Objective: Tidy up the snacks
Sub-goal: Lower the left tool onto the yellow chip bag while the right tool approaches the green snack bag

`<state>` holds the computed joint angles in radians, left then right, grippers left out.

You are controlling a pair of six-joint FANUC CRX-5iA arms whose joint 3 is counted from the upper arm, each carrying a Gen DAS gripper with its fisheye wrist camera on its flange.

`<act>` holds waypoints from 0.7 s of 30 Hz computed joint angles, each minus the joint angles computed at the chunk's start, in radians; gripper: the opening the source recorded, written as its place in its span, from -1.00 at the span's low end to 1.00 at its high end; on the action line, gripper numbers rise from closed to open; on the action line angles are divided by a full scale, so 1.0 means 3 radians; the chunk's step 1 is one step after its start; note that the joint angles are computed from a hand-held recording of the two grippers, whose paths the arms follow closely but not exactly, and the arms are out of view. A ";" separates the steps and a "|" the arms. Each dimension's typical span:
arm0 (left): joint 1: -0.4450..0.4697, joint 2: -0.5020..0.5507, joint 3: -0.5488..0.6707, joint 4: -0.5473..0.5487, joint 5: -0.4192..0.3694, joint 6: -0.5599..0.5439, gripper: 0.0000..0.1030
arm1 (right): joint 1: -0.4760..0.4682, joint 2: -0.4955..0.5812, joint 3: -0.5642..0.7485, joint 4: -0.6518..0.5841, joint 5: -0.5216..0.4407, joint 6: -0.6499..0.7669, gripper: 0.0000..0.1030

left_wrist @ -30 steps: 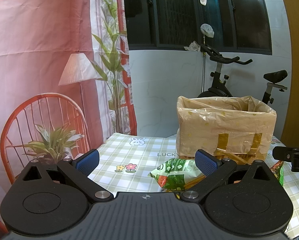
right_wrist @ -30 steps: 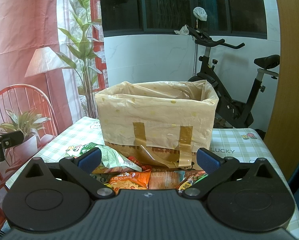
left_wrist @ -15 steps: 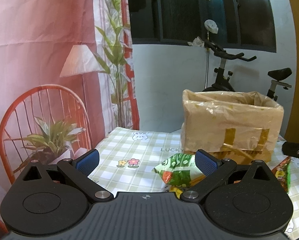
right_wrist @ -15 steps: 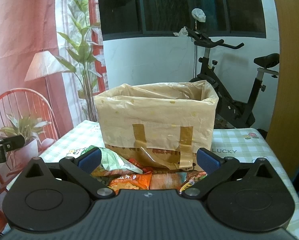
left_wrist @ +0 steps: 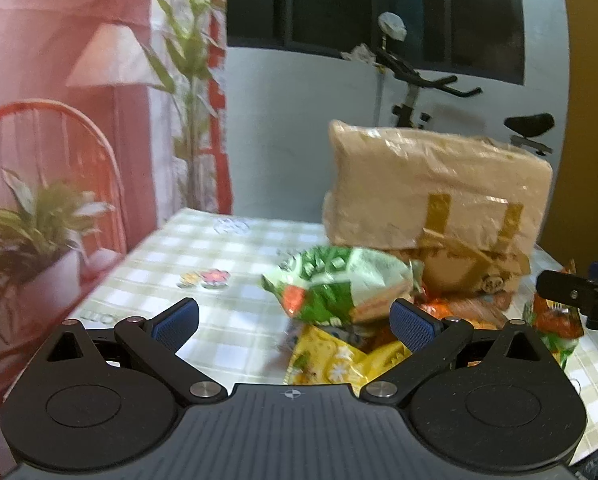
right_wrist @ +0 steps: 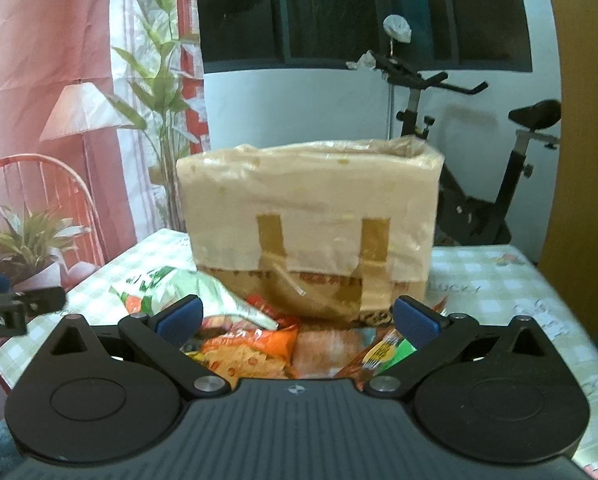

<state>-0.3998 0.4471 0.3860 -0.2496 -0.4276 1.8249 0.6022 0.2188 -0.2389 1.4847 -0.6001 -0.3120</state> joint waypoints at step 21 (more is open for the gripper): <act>0.0171 0.0439 -0.0023 0.1393 -0.0109 -0.1446 0.97 | -0.0182 0.0097 -0.0157 0.0434 0.0105 -0.0530 1.00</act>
<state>-0.3484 0.5787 0.3791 0.1683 -0.4604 1.3912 0.5475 0.2479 -0.2859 1.6148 -0.5685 -0.4710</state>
